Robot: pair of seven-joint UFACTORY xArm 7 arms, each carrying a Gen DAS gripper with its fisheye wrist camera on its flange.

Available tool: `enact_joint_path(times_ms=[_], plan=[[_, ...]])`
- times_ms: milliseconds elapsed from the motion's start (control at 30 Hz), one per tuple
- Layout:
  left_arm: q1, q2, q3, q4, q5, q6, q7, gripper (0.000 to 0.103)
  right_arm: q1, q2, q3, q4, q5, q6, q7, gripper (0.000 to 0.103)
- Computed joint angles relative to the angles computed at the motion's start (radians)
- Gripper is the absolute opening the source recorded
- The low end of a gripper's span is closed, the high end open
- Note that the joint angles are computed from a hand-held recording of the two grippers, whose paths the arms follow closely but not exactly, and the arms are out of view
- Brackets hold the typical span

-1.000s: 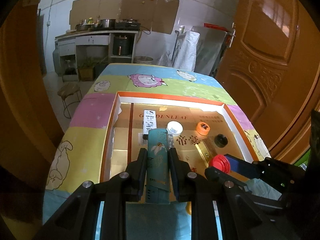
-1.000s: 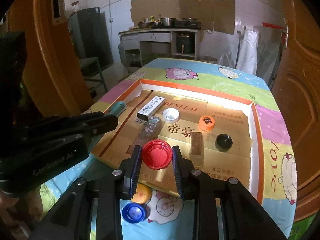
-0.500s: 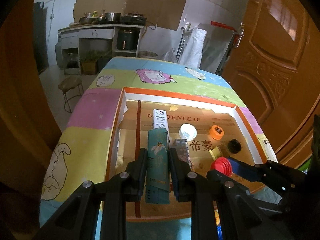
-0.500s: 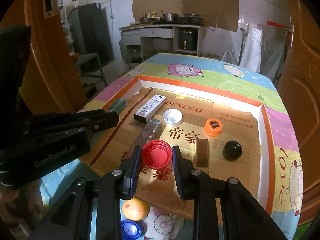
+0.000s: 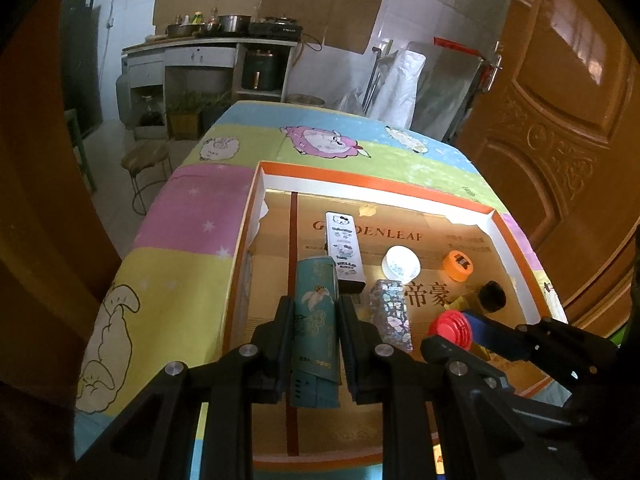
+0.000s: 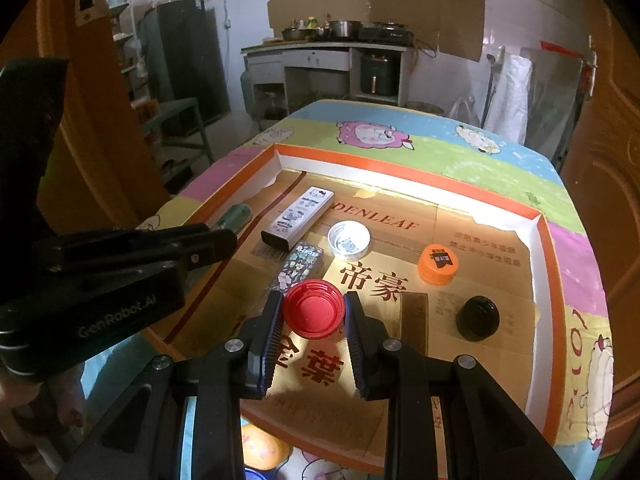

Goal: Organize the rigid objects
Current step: 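Carry the teal tube with the left tool while the right tool carries the red cap into the tray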

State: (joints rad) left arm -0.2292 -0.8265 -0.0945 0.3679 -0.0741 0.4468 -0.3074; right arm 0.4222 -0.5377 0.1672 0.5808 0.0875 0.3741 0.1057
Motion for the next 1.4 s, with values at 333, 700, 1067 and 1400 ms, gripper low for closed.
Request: enact_joint_path(times_ms=[333,700,1067,1400], plan=[[0.002,0.031,0.000,0.004,0.003,-0.015,0.002,0.022,-0.002,0.036,0.002,0.011,-0.002,-0.009,0.002,0.031],[0.001,0.044,0.005,-0.002,0.005,-0.025,0.005,0.022,-0.001,0.047,-0.005,0.013,0.002,-0.019,-0.006,0.031],[-0.004,0.061,0.009,-0.009,-0.001,-0.036,0.018,0.022,-0.008,0.075,-0.004,0.024,0.002,-0.011,-0.003,0.031],[-0.001,0.060,0.005,-0.010,0.004,-0.036,0.018,0.023,-0.014,0.100,0.001,0.032,-0.004,-0.005,-0.002,0.031]])
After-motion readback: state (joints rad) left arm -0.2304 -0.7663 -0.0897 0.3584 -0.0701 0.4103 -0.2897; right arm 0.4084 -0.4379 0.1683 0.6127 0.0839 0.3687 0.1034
